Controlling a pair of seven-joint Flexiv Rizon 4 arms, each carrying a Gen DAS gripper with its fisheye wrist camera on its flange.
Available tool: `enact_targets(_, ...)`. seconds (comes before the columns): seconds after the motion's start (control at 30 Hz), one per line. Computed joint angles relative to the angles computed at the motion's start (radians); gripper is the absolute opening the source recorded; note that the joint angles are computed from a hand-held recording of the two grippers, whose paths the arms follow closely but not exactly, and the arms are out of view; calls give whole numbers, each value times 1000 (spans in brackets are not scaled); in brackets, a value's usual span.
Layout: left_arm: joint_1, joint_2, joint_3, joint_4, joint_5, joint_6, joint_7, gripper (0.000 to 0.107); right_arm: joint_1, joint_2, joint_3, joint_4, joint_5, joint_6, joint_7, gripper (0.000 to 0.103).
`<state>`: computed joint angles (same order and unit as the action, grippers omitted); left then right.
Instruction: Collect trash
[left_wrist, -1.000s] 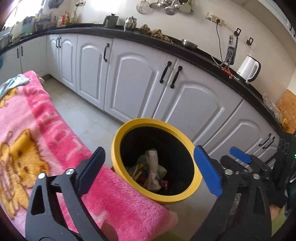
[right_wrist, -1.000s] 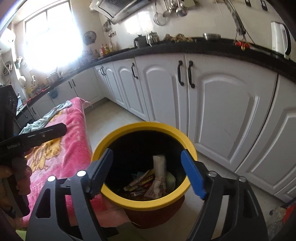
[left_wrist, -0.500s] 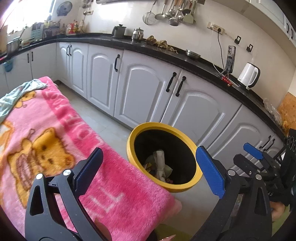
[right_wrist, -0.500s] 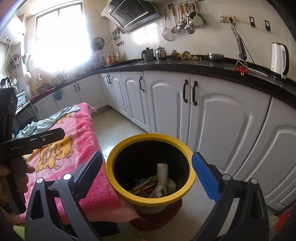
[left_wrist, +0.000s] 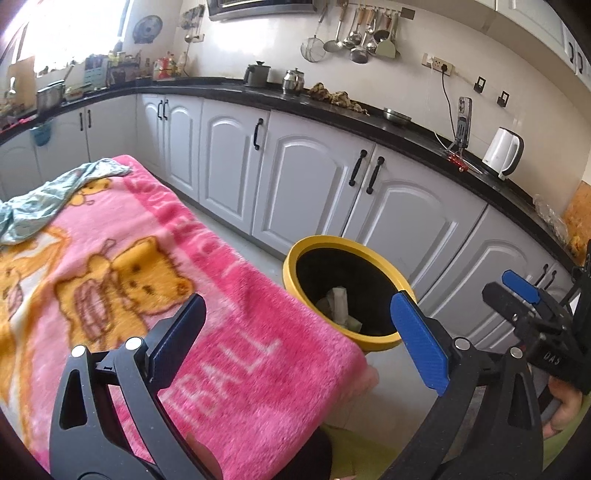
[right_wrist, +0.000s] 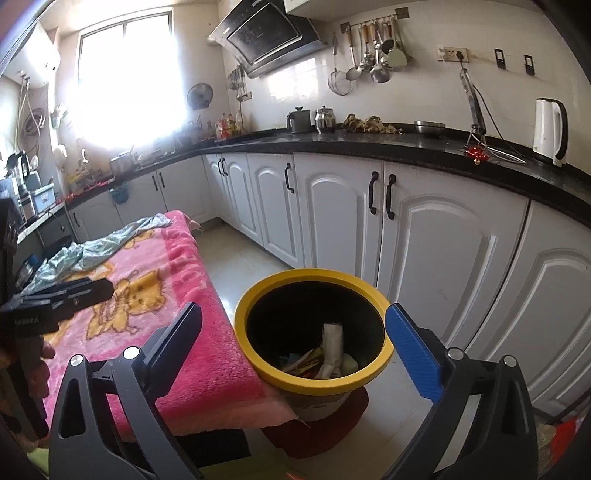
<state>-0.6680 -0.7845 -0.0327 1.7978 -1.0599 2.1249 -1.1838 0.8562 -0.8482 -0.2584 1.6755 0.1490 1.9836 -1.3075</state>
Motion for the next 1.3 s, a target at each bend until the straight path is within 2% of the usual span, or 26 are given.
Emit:
enact_targets(0.1, -16, -1, 1, 27, -10, 56, -9, 92, 113, -19, -120, 23, 85, 27, -23, 97)
enact_targets(0.13, -15, -2, -6, 35, -10, 78, -13, 92, 125, -23, -131, 25, 100, 37, -32, 97)
enact_targets(0.4, -7, -19, -71, 67, -32, 252, 15, 92, 193, -47, -154, 36, 234, 103, -106, 97)
enact_targets(0.6, 17, -33, -117, 87, 2, 351, -5, 92, 231, -69, -163, 25, 347, 144, -167, 97)
enact_targets(0.73, 29, -47, -133, 95, 40, 415, -26, 92, 233, -86, -140, 14, 406, 209, -215, 97)
enact_targets(0.9, 38, -68, -145, 96, 86, 485, -49, 92, 215, -107, -86, 7, 449, 341, -274, 97)
enact_targets(1.0, 19, -97, -152, 65, 29, 544, -7, 92, 200, -125, -52, -2, 460, 421, -312, 97)
enact_targets(1.07, 30, -107, -165, 70, 48, 567, -11, 92, 193, -137, -36, -15, 476, 455, -342, 97)
enact_targets(1.3, 46, -116, -190, 79, 70, 582, -13, 92, 135, -126, 58, -47, 486, 452, -410, 97)
